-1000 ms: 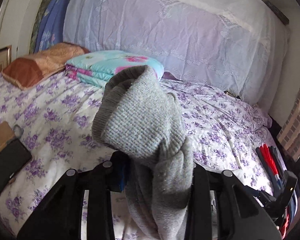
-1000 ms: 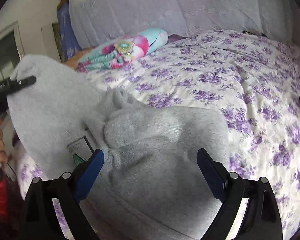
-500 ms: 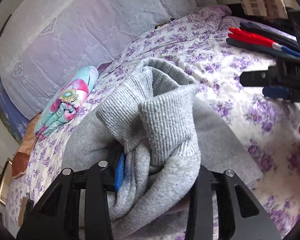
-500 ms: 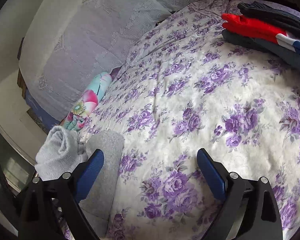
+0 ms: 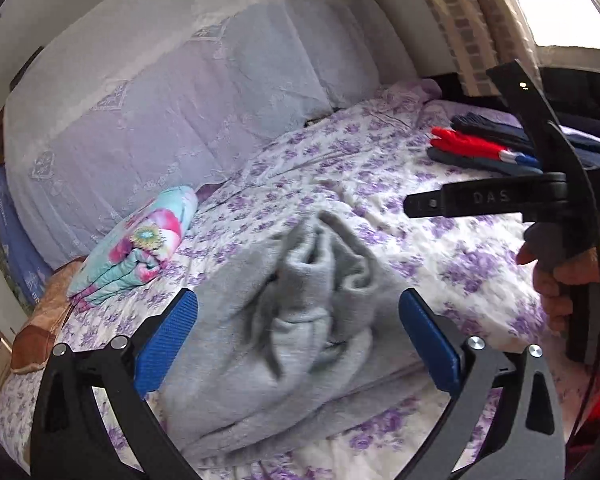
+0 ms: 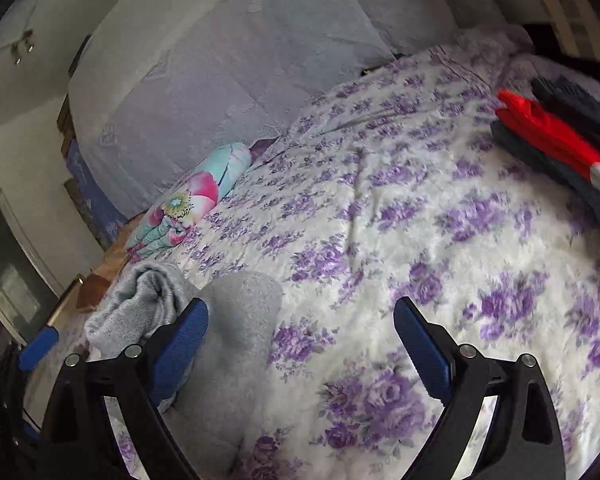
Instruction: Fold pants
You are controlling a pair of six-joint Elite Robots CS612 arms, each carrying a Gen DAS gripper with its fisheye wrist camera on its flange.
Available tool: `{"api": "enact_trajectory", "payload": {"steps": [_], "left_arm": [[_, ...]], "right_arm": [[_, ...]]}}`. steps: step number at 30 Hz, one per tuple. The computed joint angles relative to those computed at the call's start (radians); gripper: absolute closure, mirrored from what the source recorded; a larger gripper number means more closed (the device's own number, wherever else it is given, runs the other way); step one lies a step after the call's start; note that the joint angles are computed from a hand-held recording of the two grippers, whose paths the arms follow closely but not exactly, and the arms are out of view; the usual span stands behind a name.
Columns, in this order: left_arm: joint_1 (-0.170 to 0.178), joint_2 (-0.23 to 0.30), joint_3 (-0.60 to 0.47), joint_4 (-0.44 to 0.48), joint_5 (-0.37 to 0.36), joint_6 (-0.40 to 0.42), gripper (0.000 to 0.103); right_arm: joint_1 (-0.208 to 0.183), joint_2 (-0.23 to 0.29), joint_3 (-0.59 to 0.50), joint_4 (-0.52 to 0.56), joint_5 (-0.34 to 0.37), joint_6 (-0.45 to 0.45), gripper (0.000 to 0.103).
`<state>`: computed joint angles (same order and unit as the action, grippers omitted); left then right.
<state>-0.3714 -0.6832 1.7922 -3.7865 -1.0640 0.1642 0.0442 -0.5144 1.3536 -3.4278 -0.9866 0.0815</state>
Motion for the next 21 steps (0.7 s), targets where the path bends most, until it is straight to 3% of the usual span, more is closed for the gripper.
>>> {"api": "enact_trajectory", "payload": {"steps": [4, 6, 8, 10, 14, 17, 19, 21], "left_arm": [[0.073, -0.042, -0.017, 0.129, -0.058, -0.231, 0.005], [0.116, -0.055, -0.03, 0.192, -0.167, -0.363, 0.005], [0.142, -0.053, -0.049, 0.253, -0.269, -0.423, 0.005], [0.141, -0.036, -0.077, 0.329, -0.312, -0.388, 0.005], [0.107, 0.012, -0.106, 0.399, -0.279, -0.304, 0.005], [0.065, 0.042, -0.102, 0.321, -0.162, -0.258, 0.005], [0.065, 0.044, -0.104, 0.316, -0.166, -0.28, 0.005], [0.071, 0.042, -0.097, 0.299, -0.184, -0.29, 0.006]], "right_arm": [[0.033, -0.026, -0.046, 0.06, 0.041, -0.089, 0.008], [0.055, -0.031, -0.07, 0.099, 0.019, -0.143, 0.008], [0.074, -0.027, -0.092, 0.15, -0.031, -0.198, 0.008], [0.083, -0.016, -0.11, 0.217, -0.068, -0.222, 0.008], [0.092, 0.027, -0.146, 0.358, -0.21, -0.277, 0.007], [0.068, 0.066, -0.175, 0.374, -0.126, -0.213, 0.004], [0.065, 0.07, -0.191, 0.41, -0.102, -0.214, 0.004], [0.061, 0.07, -0.183, 0.378, -0.078, -0.204, 0.004]]}}
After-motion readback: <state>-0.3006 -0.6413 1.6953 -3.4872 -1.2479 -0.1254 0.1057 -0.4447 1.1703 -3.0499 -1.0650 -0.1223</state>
